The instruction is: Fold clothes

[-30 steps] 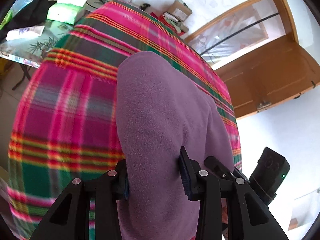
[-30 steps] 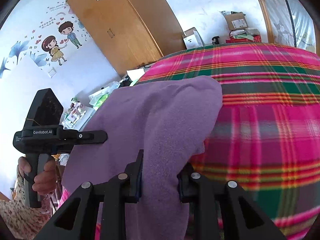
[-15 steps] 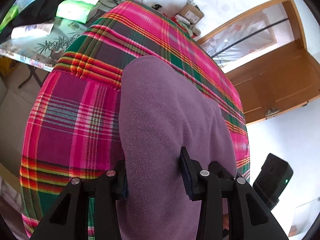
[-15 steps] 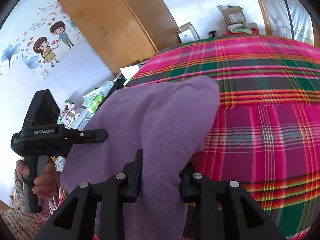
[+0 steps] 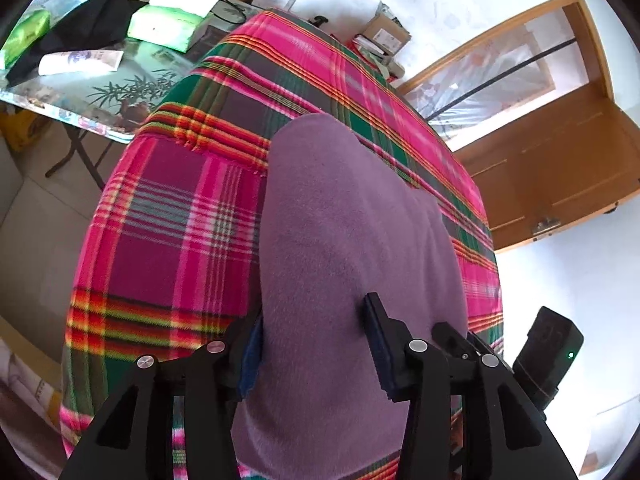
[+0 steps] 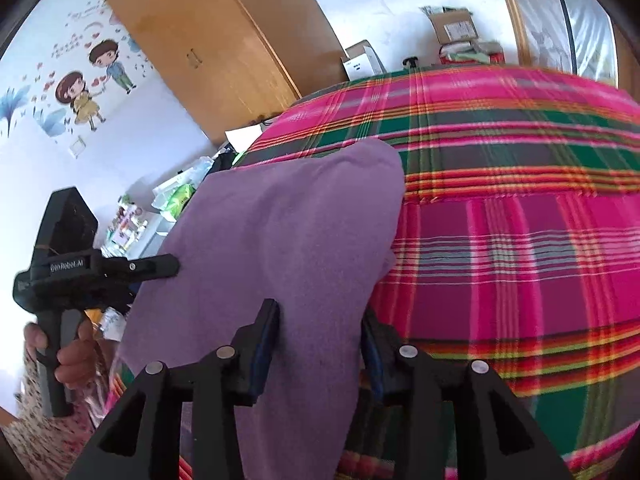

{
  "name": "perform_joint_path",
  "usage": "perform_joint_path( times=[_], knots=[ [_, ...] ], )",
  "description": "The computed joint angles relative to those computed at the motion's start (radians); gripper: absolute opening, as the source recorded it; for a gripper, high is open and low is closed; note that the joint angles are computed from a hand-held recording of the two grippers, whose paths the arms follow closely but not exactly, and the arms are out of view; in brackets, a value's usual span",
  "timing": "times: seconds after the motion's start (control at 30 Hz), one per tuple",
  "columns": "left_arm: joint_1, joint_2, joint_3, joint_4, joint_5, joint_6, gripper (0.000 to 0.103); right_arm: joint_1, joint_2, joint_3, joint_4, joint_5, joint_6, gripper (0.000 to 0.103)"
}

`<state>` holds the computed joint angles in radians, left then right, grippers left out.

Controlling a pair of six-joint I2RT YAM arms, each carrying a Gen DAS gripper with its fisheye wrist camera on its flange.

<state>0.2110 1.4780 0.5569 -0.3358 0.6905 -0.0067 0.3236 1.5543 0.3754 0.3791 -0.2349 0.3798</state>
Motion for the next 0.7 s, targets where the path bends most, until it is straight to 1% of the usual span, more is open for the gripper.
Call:
perform_joint_path(
  times=[0.13, 0.23, 0.4, 0.43, 0.5, 0.63, 0.7],
  knots=[
    [0.031, -0.055, -0.039, -0.027, -0.009, 0.032, 0.049, -0.001, -0.049, -0.038, -0.016, 0.014, -0.010, 0.040],
    [0.081, -0.071, -0.066, -0.051, 0.010, 0.071, 0.049, -0.009, -0.097, -0.076, -0.027, 0.019, -0.019, 0.040],
    [0.140, -0.092, -0.123, -0.062, 0.027, 0.106, 0.052, 0.022, -0.170, -0.119, -0.063, 0.070, -0.019, 0.041],
    [0.145, -0.099, -0.133, -0.060, 0.021, 0.104, 0.054, 0.037, -0.188, -0.130, -0.070, 0.087, -0.019, 0.041],
    [0.153, -0.123, -0.154, -0.061, 0.012, 0.104, 0.055, 0.070, -0.229, -0.155, -0.085, 0.124, -0.017, 0.041],
    [0.143, -0.170, -0.187, -0.054, -0.007, 0.077, 0.055, 0.084, -0.288, -0.199, -0.098, 0.127, 0.007, 0.041],
    [0.110, -0.227, -0.211, -0.048, -0.043, 0.042, 0.055, 0.082, -0.315, -0.217, -0.109, 0.121, 0.023, 0.041]
  ],
)
